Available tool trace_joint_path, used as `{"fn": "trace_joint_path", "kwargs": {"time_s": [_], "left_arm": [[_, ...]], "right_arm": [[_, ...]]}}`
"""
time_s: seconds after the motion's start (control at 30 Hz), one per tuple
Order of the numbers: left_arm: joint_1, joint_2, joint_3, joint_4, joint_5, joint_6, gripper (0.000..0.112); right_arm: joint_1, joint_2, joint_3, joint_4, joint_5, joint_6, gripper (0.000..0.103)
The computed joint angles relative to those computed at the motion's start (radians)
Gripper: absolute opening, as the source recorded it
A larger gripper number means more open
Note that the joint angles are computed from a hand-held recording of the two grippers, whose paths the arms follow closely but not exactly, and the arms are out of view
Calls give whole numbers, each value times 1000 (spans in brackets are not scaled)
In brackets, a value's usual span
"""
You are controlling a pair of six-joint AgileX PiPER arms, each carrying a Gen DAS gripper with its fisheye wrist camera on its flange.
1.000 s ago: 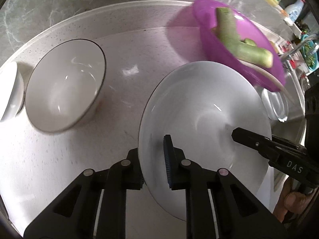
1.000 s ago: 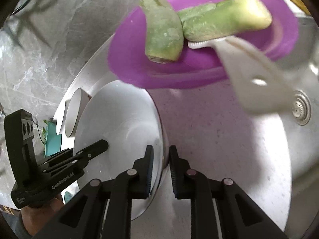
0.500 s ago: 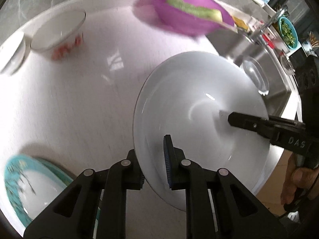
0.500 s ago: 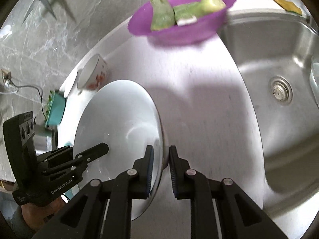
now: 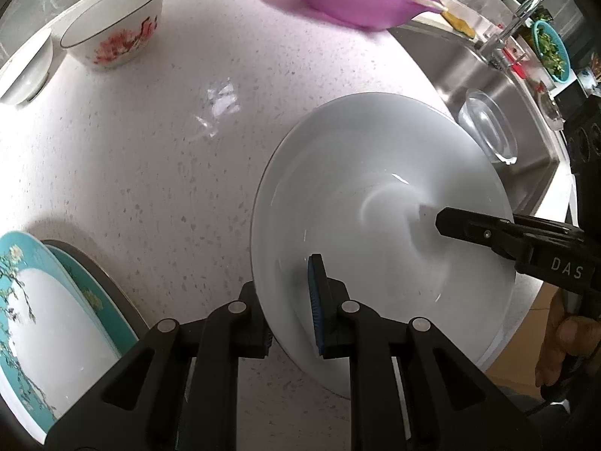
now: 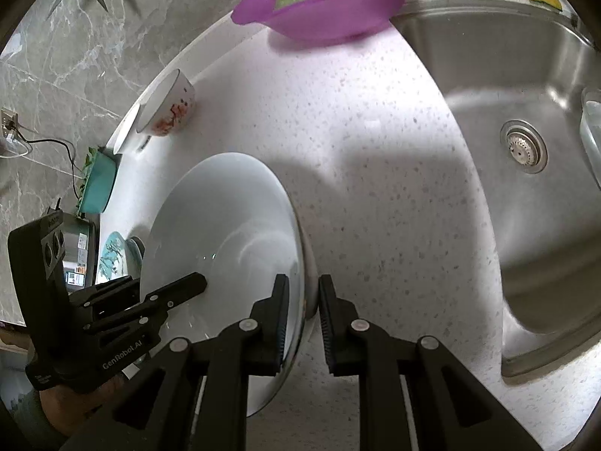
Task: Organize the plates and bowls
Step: 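Carry the large white bowl beside the plate stack and set it down, then open both tools and move them to the plain white bowl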
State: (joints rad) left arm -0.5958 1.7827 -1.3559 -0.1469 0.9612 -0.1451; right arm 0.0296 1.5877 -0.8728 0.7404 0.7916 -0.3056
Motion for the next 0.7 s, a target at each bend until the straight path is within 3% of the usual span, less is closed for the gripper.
{"fn": "trace_joint_path", "kwargs": {"time_s": [0.4,0.43,0.47,0.5,0.53,0.6,0.63,0.67,0.7], "left_arm": [[-10,38,-43,31,-17,-43,15],[-6,31,-46,30,-13,-47,15],[-2,20,-51,32,-5,-52,16],[10,-5,-57,24,8,-49,17],[21,-23,-58,11,15,-41,24],[76,-102,-71,-38,45,-11,60],[101,-125,-78,-53,56,1,90],[147,-158,-90,-84,70,33,103],[201,-174,-123,-107,107,68,103]], "right_arm": [[-26,11,22,69,3,-106,21],[-30,6,21,69,7,-104,25],[-42,-3,19,72,19,-105,44],[-57,-18,12,67,36,-101,53],[-77,-44,5,50,51,-89,65],[-117,-77,-25,12,93,-66,67],[-138,-84,-51,-6,119,-53,68],[-162,-82,-102,-28,156,-33,71],[-176,-69,-165,-42,190,-16,74]]}}
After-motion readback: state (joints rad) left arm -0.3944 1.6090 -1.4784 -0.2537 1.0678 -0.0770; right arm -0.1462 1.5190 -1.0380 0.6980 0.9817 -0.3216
